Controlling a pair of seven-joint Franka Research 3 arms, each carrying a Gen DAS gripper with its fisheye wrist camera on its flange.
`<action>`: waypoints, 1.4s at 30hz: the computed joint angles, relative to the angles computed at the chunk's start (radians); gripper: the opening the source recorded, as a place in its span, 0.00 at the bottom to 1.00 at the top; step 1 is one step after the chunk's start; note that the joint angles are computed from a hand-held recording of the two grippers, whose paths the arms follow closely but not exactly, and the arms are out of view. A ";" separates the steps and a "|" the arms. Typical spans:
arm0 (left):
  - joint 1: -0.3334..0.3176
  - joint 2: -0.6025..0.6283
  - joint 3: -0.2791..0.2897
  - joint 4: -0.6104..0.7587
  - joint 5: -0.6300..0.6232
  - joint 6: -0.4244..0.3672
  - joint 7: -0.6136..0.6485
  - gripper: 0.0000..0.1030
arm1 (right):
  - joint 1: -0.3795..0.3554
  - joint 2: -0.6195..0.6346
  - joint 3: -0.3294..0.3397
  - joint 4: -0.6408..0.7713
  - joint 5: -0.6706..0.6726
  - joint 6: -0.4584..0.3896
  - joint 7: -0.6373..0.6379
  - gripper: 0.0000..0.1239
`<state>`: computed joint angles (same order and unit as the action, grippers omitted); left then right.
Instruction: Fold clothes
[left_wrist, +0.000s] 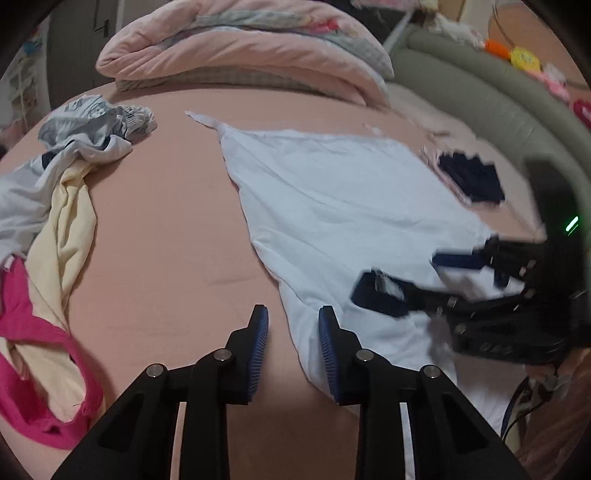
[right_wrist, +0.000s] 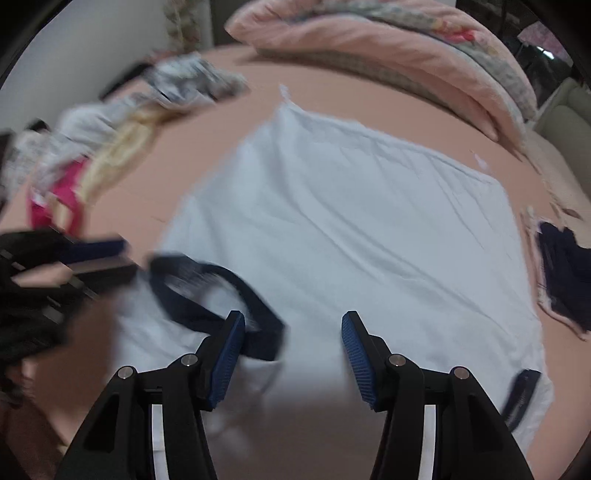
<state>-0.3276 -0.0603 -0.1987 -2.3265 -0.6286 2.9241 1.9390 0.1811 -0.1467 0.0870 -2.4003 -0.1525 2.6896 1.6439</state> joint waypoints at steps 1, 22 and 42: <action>0.003 0.003 0.001 0.002 0.001 0.004 -0.011 0.25 | 0.011 -0.008 -0.022 -0.007 -0.002 -0.011 0.009 0.44; -0.032 -0.012 -0.015 0.007 -0.178 -0.023 0.314 0.25 | 0.010 -0.102 -0.028 -0.068 0.165 -0.120 -0.242 0.44; 0.038 0.125 -0.128 0.143 0.255 -0.054 0.055 0.25 | -0.001 -0.089 -0.051 -0.016 0.283 -0.060 -0.371 0.44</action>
<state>-0.2894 0.0650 -0.3266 -2.1831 -0.3739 2.8699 1.9940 0.1802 -0.2357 0.0362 -2.4160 0.1304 2.6293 1.2732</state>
